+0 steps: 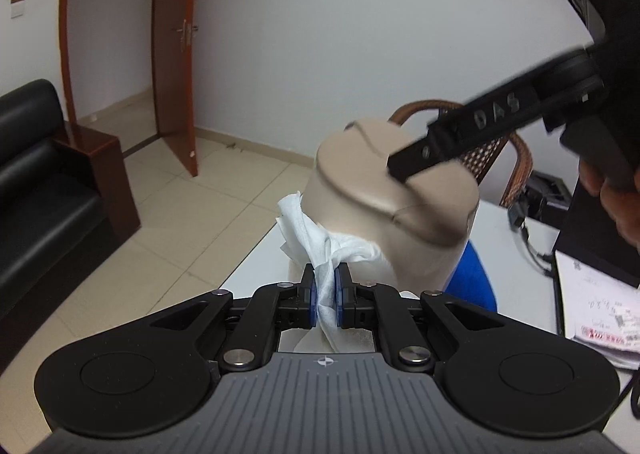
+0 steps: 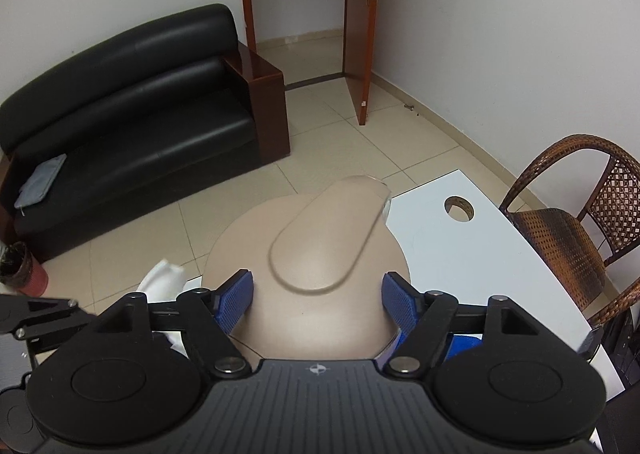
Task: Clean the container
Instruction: 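Grasp the beige kettle body with the right tool and lift it, then tilt the held kettle with the right tool while the left tool brings the tissue to it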
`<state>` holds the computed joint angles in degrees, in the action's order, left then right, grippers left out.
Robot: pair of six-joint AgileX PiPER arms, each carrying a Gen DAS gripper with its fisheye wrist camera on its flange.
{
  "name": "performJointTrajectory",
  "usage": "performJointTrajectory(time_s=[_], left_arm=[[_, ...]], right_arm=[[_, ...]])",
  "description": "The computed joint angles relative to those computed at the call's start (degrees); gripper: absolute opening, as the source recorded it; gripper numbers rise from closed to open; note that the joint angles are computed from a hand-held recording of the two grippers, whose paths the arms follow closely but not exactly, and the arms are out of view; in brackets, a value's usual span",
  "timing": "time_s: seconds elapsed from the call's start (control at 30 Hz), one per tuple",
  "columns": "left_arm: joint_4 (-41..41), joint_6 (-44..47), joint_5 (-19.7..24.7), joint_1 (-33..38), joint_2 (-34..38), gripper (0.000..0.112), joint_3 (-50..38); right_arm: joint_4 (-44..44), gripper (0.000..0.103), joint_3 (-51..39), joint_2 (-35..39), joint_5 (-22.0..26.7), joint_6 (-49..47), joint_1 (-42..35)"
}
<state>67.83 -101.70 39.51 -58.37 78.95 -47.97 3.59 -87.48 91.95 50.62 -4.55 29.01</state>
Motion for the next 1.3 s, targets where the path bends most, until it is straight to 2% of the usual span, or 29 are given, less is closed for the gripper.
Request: performJointTrajectory(time_s=[0.1,0.2,0.37,0.53,0.67,0.73,0.8,0.83,0.9,0.97,1.03,1.3], left_arm=[[1.0,-2.6,-5.8,4.0,0.3,0.010,-0.3],[5.0,-8.3,-9.2,6.0,0.8,0.010,1.0],[8.9,-15.9,-10.4,6.9,3.2,0.009,2.5],[10.0,-17.3,-9.3,7.3,6.9,0.009,2.3],[8.6,-16.8,-13.2,10.9,8.3,0.008,2.5],[7.4,-15.6,-14.7,12.0,7.4,0.008,2.6],[6.6,-14.5,-15.8,12.7,6.1,0.007,2.8],[6.3,-14.3,-16.5,13.0,5.3,0.007,3.1],[4.9,-12.7,-18.7,14.2,3.8,0.008,3.5],[3.3,-10.6,-20.1,15.1,2.9,0.008,3.5],[1.9,-8.0,-20.5,15.4,2.8,0.008,3.3],[6.7,-8.7,-22.0,16.6,3.7,0.008,3.7]], right_arm=[[-0.4,0.075,-0.5,0.1,0.6,0.7,0.2],[-1.0,0.075,-0.6,0.1,0.8,1.7,0.4],[-1.5,0.075,-0.8,0.2,1.0,2.5,0.6],[-1.8,0.075,-0.7,0.0,1.2,3.0,0.9],[-2.1,0.075,-0.7,0.0,1.1,3.3,1.0],[-1.7,0.080,-1.4,0.4,1.9,2.8,0.9],[-1.4,0.090,-2.0,0.8,3.2,0.9,1.5],[-2.1,0.088,-1.8,0.6,3.1,1.0,2.2],[-3.5,0.078,-0.6,-0.1,1.9,2.6,3.2],[-3.7,0.074,-1.2,0.0,2.5,2.1,3.5],[-3.4,0.074,-2.5,0.7,3.6,1.3,3.4],[-2.6,0.070,-4.9,1.8,6.3,0.0,2.7]])
